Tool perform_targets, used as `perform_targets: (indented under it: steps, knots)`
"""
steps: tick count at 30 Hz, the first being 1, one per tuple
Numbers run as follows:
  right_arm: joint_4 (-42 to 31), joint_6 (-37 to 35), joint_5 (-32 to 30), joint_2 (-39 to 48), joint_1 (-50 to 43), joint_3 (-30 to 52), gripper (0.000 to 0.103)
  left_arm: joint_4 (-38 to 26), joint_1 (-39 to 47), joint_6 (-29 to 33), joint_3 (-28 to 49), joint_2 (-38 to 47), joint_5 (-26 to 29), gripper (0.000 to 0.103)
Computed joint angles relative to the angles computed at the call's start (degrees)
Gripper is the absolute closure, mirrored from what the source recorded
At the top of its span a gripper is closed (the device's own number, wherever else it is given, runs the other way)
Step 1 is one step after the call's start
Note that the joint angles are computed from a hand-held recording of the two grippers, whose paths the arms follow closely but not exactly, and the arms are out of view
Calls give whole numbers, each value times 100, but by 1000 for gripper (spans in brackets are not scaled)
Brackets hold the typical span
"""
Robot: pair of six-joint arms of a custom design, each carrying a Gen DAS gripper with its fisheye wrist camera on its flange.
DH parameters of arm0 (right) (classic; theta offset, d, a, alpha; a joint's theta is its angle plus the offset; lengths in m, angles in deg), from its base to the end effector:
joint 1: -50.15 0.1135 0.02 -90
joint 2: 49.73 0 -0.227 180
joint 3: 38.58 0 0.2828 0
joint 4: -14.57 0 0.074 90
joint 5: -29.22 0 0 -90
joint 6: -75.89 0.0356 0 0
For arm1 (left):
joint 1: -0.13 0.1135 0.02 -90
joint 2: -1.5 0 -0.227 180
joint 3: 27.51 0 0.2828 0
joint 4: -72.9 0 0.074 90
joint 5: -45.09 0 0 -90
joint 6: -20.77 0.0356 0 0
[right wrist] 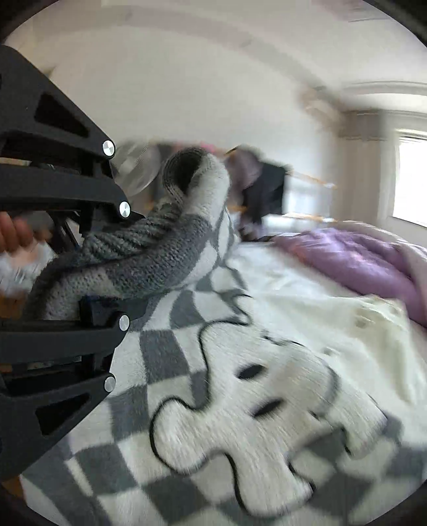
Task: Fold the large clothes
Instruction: 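Lift the hem with both tools and fold it toward the collar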
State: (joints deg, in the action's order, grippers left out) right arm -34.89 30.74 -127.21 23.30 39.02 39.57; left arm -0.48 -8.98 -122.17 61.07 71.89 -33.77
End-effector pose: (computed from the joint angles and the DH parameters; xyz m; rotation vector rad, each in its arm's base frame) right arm 0.2992 -0.0256 0.2942 0.4965 2.2251 1.6455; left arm 0.2701 -0.0503 0.3262 -0.9119 2.4834 -0.6482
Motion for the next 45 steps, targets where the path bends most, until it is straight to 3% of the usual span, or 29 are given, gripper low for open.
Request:
perform_targets:
  steps: [3,6,8,10,12,14,19,22,24,29,30,34,35,36,38,39,41,43,45]
  knots:
    - [-360,-32,-561,-186,-1157,-114,82,469,-813,-70,829,878,-100,50]
    - [-1456,-939,-755,93,-2217,124,82,838,-1506,-110,1460,1526,3,50]
    - [-2442,-1942,-622,512,-2990,279,82,974,-1906,-72,1908,2025,172,50]
    - [-2591,-2098,-422,746,-3453,91,82,1002,-2278,13,2305,2479,232,48]
    - [-2814,-2369,170,1081,-3684,13,82,962,-2410,-30,2411,2647,214,40]
    - [-2981,-2553,580,1574,-3804,29,82,931,-2426,-150,2182,2540,31,37]
    - [-3483,-3168,777,1790,-3666,527,82,400,-2067,-358,1331,1992,-518,29]
    - [-4072,-3782,951,2248,-3683,1122,80,623,-1684,-536,344,1472,-73,26]
    - [-4007,-3510,1171,2412,-3466,1364,74,890,-1647,-783,-74,1318,250,25]
    - [-4865,-4212,1746,2890,-3579,2693,70,1491,-1784,-825,-636,1300,710,19]
    - [-4828,-4242,1887,2862,-3501,2808,70,1599,-1886,-757,-654,1435,621,14]
    - [-4527,-4555,2197,3068,-2986,3496,68,1699,-2003,-517,-682,1601,524,13]
    - [-4432,-4678,2204,3001,-2955,3378,56,1723,-1968,-478,-711,1589,577,13]
    - [-4333,-4675,2276,3110,-2807,3508,51,1703,-1972,-452,-738,1537,586,13]
    - [-4295,-4809,2644,3405,-2474,3678,50,1624,-1963,-333,-737,1549,610,10]
    - [-4356,-4917,2692,3477,-2391,3608,52,1605,-1985,-318,-608,1702,605,9]
    - [-4185,-4966,2885,3461,-2315,3272,83,1596,-2030,-365,-623,1707,605,8]
    - [-4212,-4999,2609,3473,-2571,3098,95,1543,-2019,-389,-668,1651,643,8]
    - [-4316,-5212,2556,3472,-2735,3110,95,1390,-2079,-435,-641,1569,619,8]
